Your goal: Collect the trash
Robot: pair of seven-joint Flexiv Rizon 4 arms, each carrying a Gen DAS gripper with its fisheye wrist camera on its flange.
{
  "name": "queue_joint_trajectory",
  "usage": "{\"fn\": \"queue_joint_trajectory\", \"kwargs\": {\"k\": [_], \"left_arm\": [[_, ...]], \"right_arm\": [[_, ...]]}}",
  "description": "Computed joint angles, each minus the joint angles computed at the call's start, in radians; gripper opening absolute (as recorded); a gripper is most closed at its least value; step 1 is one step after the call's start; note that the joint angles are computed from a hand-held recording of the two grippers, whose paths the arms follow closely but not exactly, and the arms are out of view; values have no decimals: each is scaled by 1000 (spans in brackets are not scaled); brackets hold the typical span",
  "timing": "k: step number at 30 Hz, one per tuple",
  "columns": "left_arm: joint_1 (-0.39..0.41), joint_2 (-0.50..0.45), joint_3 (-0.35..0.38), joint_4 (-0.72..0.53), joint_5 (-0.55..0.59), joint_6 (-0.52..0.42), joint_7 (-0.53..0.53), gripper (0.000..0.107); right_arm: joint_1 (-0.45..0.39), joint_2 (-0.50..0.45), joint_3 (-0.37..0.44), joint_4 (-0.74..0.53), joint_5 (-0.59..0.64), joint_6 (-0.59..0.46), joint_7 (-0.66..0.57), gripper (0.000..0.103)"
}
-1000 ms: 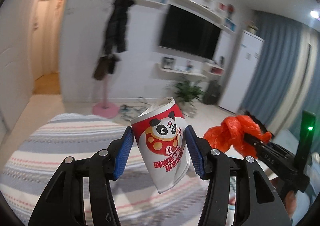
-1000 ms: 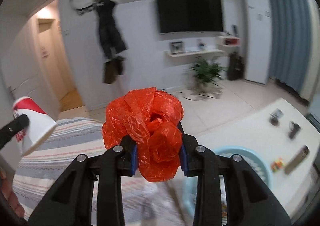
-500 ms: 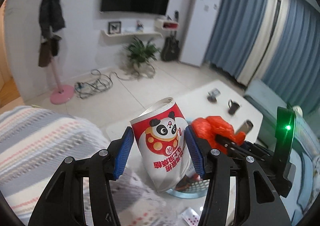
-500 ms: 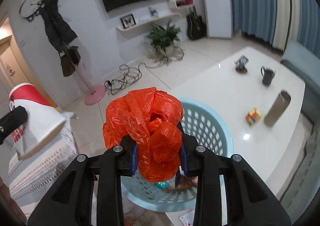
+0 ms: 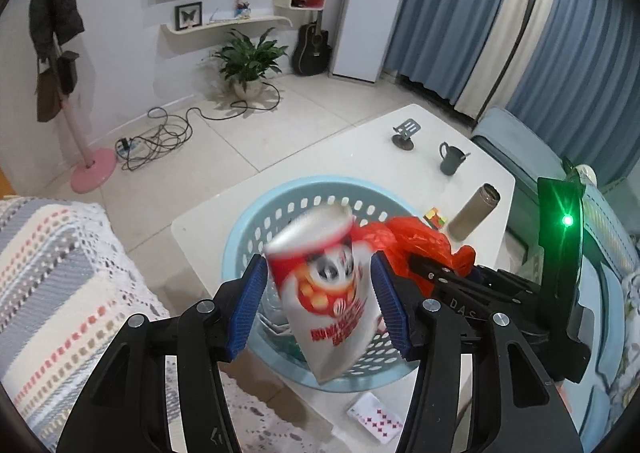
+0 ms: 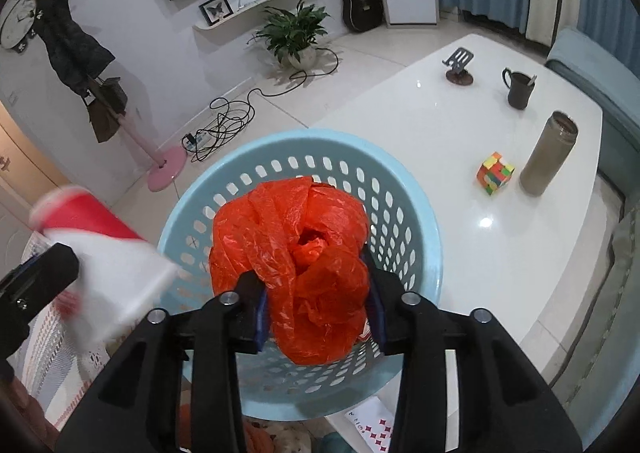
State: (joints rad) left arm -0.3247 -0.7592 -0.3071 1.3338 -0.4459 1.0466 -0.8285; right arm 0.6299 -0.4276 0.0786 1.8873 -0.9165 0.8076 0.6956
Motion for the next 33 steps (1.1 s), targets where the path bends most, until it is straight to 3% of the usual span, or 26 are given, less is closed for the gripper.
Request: {"fn": "queue_joint_trajectory", "kwargs": {"k": [1, 3, 10, 18, 24, 30, 33], "left_arm": [[1, -1, -1, -4, -2, -12, -3, 56], [9, -4, -7, -4, -14, -27, -3, 65], [42, 24, -27, 37, -56, -21, 20, 68], [133, 120, -102, 187, -203, 57, 144, 74], [220, 220, -186, 338, -436, 194, 336, 85], [222, 283, -163, 415, -616, 295, 468, 87], [229, 308, -209, 449, -804, 412, 643, 87]], "right_arm": [[-1, 0, -1, 3, -4, 9, 6, 42], [-4, 3, -3, 12, -10, 20, 18, 57], [0, 21, 1, 24, -39, 18, 56, 58], [43, 17, 18, -67, -43, -80, -25, 61], [111, -11, 18, -192, -82, -209, -109, 70], [185, -62, 0, -322, -120, -318, -166, 75], [223, -92, -12, -379, -134, -369, -190, 75]]}}
